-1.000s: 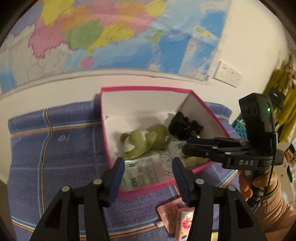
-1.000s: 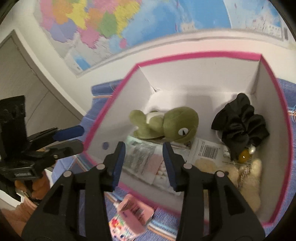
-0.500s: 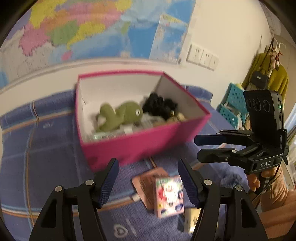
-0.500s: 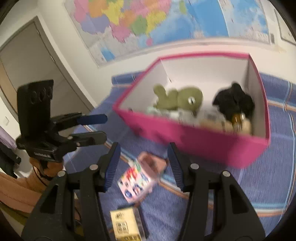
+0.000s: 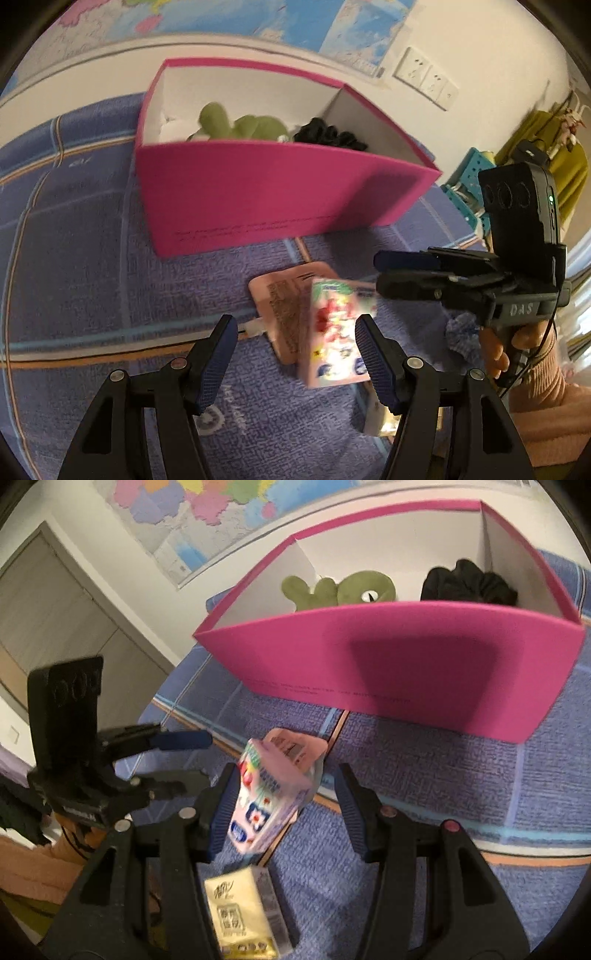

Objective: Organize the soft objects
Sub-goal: 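Grasp the pink spout pouch beside the floral box with the right gripper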

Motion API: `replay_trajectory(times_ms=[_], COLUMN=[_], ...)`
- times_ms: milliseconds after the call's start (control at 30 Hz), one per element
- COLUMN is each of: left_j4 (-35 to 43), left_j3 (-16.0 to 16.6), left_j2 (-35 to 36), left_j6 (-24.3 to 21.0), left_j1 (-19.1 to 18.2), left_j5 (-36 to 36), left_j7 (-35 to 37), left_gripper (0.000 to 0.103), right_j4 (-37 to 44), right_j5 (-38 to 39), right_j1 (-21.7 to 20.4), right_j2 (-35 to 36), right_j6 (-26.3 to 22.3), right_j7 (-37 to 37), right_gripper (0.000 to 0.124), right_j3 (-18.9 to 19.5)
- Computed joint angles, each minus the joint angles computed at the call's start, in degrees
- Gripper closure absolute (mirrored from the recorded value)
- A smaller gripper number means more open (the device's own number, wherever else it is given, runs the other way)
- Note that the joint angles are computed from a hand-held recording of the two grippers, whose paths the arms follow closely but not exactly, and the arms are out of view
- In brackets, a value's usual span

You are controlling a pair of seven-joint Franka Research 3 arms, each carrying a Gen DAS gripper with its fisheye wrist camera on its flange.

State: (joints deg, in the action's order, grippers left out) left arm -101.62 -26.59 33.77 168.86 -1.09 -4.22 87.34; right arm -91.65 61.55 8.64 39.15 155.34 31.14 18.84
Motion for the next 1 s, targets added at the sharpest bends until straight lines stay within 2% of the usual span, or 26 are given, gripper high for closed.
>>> replay_trajectory(times_ms=[167,333,400,467,567,667,733,833,933,1000], left_j4=[0.42,1.7,3.36,4.34,4.63,4.81,5.24,6.57,6.92,7.0], left_j3=[-1.88,-5.75,-5.77,-7.24,-7.31,-7.94,-8.79,-9.76,-10.06,-9.81], left_j2=[1.33,3.71,4.99,6.21,6.4,6.76,7.38,8.34,8.5,8.41], left_j6=[-0.91,-2.33,-4.04,-4.92,-5.49,-6.08,-6.34,-7.55,-8.02,-7.9], left_j1=[2.38,6.32,6.35,7.5,7.52,7.96,8.55,8.96,8.95,8.66], left_j5=[-2.09,-5.22,-6.14,-7.92,-9.39,-10.97,-12.44,-14.51,-16.47,-17.45], left_j7=[0.9,4.6,5.2,7.14,9.03,11.22,12.73,14.57,16.03,16.64], left_gripper=[0.036,0.036,0.036,0.036,0.036,0.036,0.036,0.036,0.035,0.035], right_j4=[5.95,8.15,8.71,9.4,8.5,8.49,8.94,11.11,12.14,12.06], right_j5=[-3.01,-3.41,-2.93,-2.31,-0.82,0.35,-1.91,-5.32,-6.78,-7.17], right_j1=[0.32,-1.01,-1.15,-1.58,-1.86,-2.85,-1.21,-0.21,0.2,0.63], right_j2=[4.74,6.69,7.22,7.77,7.2,7.29,7.5,9.05,9.97,9.91], right_j6=[-3.56,-6.41,-6.4,-7.0,-4.63,-5.67,-5.09,-8.22,-8.7,-7.37], right_j7=[6.4,6.93,7.51,8.41,8.79,8.54,10.52,12.23,11.57,11.29], right_gripper=[0.069,0.077,0.078,0.078,0.081,0.083,0.089,0.097,0.098,0.1], right_j3=[-0.98,0.18,0.35,0.59,0.73,1.11,-0.46,-0.86,-0.25,-0.19])
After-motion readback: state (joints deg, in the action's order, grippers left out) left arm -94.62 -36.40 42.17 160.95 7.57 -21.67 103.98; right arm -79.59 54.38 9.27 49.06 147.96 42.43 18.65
